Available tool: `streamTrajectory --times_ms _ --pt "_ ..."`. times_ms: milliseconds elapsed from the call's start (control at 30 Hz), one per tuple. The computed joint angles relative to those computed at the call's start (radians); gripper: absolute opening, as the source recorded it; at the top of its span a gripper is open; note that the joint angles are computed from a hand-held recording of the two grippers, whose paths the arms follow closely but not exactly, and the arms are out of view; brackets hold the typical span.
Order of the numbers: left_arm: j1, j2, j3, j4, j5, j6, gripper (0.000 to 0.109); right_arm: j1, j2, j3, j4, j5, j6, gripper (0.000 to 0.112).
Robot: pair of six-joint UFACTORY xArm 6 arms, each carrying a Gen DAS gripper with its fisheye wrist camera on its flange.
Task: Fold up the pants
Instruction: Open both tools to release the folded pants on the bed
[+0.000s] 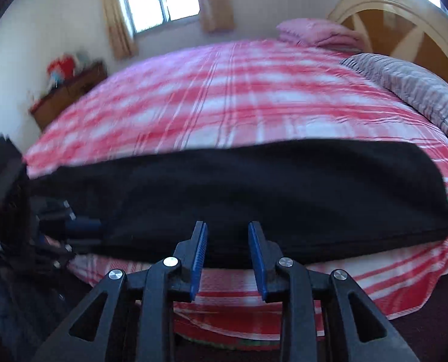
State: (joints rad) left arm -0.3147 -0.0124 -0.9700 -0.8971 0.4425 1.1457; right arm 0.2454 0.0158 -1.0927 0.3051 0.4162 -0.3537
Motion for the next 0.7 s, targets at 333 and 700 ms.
streamTrajectory --times_ms 333,700 --pt "0.066 -0.048 0.037 -0.07 -0.147 -0.01 0.059 0.092 0.033 -0.06 0.118 0.078 -0.188 0.031" --pt "0.114 -0.092 0.12 -0.089 -0.119 -0.069 0.061 0.138 -0.024 0.055 -0.166 0.015 -0.132 0.031"
